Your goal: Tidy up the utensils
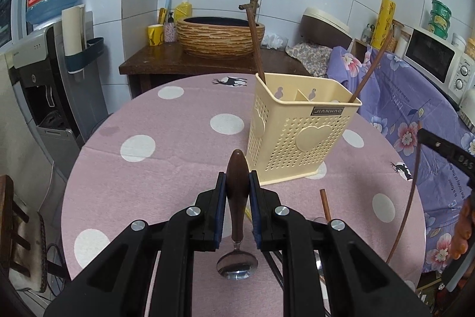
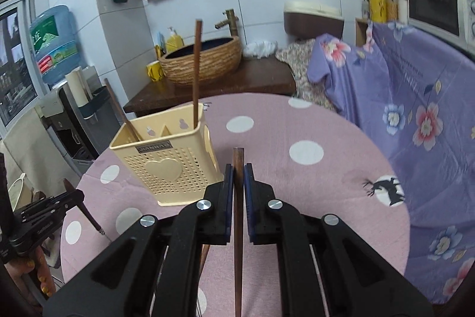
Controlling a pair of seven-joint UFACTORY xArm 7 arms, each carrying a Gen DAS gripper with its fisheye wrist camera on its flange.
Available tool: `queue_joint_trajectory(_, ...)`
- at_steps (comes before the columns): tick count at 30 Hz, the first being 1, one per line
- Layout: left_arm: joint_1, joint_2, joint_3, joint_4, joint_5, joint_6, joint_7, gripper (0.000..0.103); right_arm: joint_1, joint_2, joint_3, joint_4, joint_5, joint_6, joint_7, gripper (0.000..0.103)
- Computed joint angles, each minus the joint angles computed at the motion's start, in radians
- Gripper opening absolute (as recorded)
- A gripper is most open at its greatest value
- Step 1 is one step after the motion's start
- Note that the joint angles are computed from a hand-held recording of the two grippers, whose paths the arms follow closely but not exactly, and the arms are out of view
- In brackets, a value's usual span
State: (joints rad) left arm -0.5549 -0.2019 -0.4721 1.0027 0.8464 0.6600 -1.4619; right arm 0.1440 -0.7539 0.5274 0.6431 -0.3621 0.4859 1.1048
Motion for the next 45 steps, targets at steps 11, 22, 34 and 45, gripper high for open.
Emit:
queue_joint_trajectory(11, 0.018, -0.045, -0.018, -0.01, -0.015, 0.02, 0.009, 0.016, 0.074, -0.08, -0.04, 0.021, 0.048, 0.058, -0.109, 0.008)
queue_joint_trajectory(22, 0.039, -0.069, -0.02, 0.033, -0.059, 0.024, 0.063, 0.016, 0.078, -0.076, -0.07, 0.071, 0.105, 0.059, -0.174, 0.008)
queue_joint_trajectory(34, 0.073, 0.051, -0.042, 0.416, -0.042, 0.125, 0.211, 0.016, -0.069, 0.147, -0.019, 0.511, 0.041, 0.11, -0.252, 0.008)
queue_joint_trajectory(45, -0.069, 0.295, 0.038, 0.636, 0.132, 0.237, 0.171, 0.016, -0.173, 0.356, 0.093, 0.707, -0.226, 0.162, -0.095, 0.008)
